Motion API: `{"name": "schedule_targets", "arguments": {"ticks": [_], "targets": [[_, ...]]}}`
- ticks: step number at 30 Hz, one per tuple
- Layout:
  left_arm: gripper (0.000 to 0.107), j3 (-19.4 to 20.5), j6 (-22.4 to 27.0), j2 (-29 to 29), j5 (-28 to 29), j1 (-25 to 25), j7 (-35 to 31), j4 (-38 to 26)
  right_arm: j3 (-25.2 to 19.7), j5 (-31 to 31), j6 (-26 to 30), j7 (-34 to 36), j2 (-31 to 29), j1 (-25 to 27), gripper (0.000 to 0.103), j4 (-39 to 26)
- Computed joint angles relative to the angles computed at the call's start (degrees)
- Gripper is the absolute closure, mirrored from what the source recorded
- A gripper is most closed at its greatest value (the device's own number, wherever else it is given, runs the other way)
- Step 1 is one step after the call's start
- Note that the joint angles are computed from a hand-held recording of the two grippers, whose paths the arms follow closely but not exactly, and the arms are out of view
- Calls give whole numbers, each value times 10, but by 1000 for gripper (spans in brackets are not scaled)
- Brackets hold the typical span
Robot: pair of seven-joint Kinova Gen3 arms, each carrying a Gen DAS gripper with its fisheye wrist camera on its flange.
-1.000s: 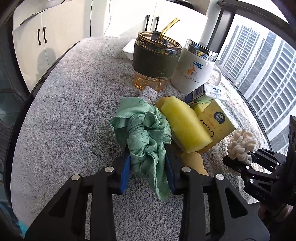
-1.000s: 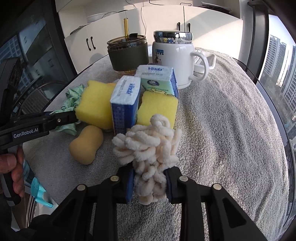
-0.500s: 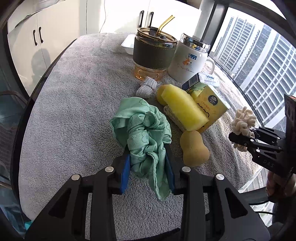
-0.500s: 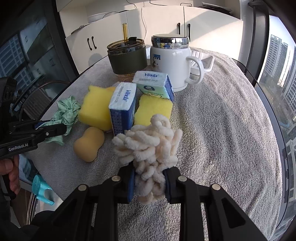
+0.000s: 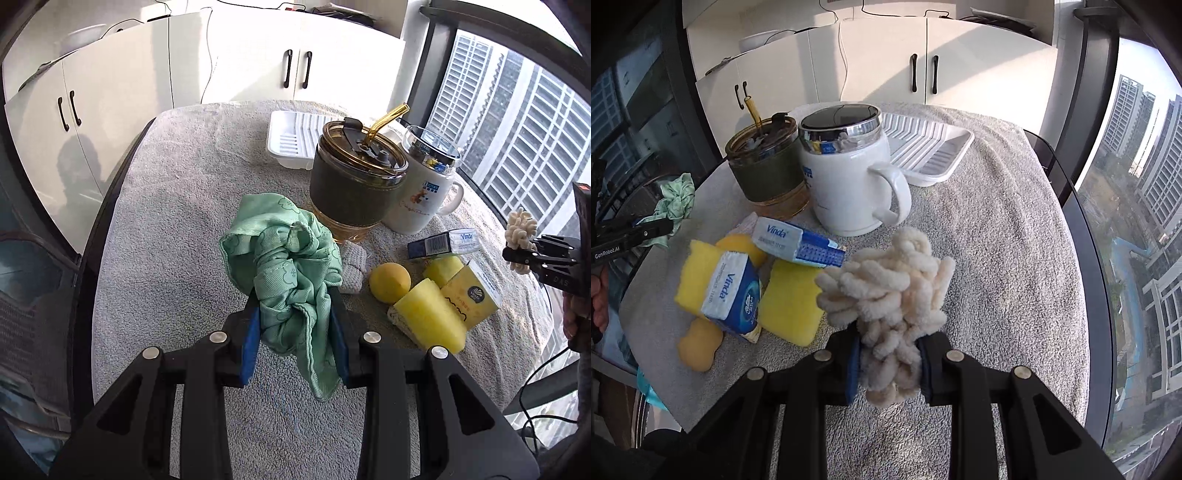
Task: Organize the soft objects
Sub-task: 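Carry the green cloth and cream scrunchie over the white tray with both tools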
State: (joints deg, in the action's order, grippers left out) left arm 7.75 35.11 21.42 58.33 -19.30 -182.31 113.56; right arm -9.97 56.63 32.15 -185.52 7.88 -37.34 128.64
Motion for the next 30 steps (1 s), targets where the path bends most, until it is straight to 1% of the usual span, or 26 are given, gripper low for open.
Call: {"name": "schedule_targets", "arguments": {"ticks": [1,3,5,8,11,12,14,16,18,20,21,23,24,25,27,28,30], "targets": [[77,-1,-1,5,-4,4,7,-14,2,-5,-8,23,-2,22,76,-3],[77,2,-9,14,-10,9,16,-40,-18,-20,-11,70,-1,75,76,-16],[77,9,1,30,-22,11,29,-79,-39,-31,-20,117,3,128,76,-32],[77,10,2,57,-69,35,89,-145,-69,-48,-34,186,22,207,76,-67],[77,-12,18,89,-116,81,143,-225,-109,-68,-37,256,48,287,76,-111],[77,-7,18,102,-138,89,164,-252,-124,-76,-38,280,60,314,76,-127],[77,-1,22,128,-178,108,196,-305,-162,-87,-22,326,83,367,76,-165],[77,14,36,157,-221,120,220,-358,-205,-97,0,373,113,420,76,-207],[76,33,61,188,-256,128,229,-411,-258,-98,36,419,152,469,76,-259],[76,50,91,221,-292,139,240,-464,-311,-89,72,466,196,507,76,-312],[76,51,103,237,-314,150,257,-490,-337,-82,91,489,218,523,76,-339],[76,40,129,266,-348,178,289,-544,-368,-74,129,536,260,534,76,-392],[76,42,141,282,-367,186,302,-570,-383,-79,142,559,283,543,76,-419],[76,36,157,298,-380,197,309,-597,-388,-79,159,583,304,542,76,-445],[76,38,190,331,-392,207,315,-650,-382,-83,198,626,337,522,76,-498],[76,36,204,345,-401,215,322,-676,-392,-79,217,642,357,519,76,-519],[76,39,233,367,-409,221,327,-713,-429,-43,257,648,396,521,76,-550]]}}
